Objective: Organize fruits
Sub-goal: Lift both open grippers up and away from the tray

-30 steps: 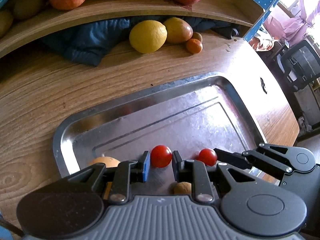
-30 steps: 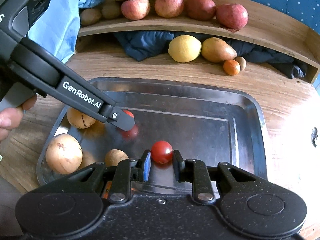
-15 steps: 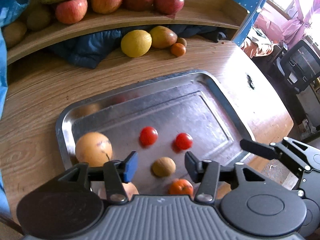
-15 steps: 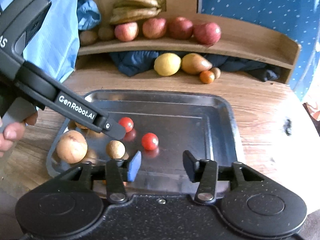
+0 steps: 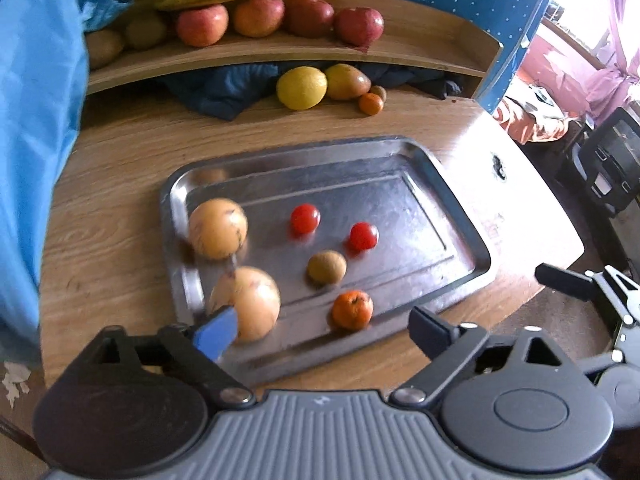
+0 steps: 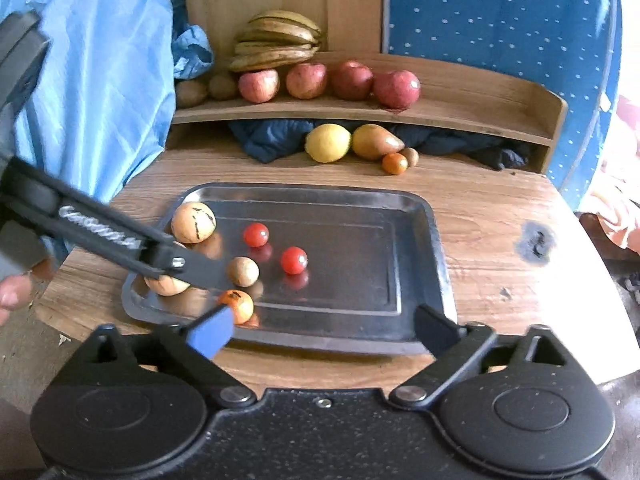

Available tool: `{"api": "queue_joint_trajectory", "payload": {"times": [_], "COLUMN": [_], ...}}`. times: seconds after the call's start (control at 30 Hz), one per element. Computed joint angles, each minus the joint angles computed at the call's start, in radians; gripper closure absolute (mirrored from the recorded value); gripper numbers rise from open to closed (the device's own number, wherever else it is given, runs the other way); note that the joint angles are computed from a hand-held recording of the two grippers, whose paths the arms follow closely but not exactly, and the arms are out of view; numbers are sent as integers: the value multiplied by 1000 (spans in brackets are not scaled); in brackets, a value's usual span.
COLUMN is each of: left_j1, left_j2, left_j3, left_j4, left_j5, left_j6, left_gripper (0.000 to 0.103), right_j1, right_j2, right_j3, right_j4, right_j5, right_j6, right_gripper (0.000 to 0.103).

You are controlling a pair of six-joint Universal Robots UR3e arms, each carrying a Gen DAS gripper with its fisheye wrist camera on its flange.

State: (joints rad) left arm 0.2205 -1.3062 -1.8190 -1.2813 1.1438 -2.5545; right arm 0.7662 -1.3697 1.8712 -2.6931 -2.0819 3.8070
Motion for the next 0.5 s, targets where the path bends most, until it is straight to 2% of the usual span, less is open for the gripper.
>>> {"api": "queue_joint_trajectory", "payload": {"times": [0.27, 0.5], "left_j1": [84, 108], "left_j2": [161, 223], "left_j3": [-96, -131], "left_j4": [-76, -91], "left_j5": [31, 109], "left_j6": [44, 14], "left_gripper": [1, 1], "right_j1": [35, 71], "right_j2": [-49, -41], "right_j3": [49, 22], "right_j4": [39, 117], "right_j5": [-18, -32], "right_j6": [74, 119], "right_gripper": [1, 1]}}
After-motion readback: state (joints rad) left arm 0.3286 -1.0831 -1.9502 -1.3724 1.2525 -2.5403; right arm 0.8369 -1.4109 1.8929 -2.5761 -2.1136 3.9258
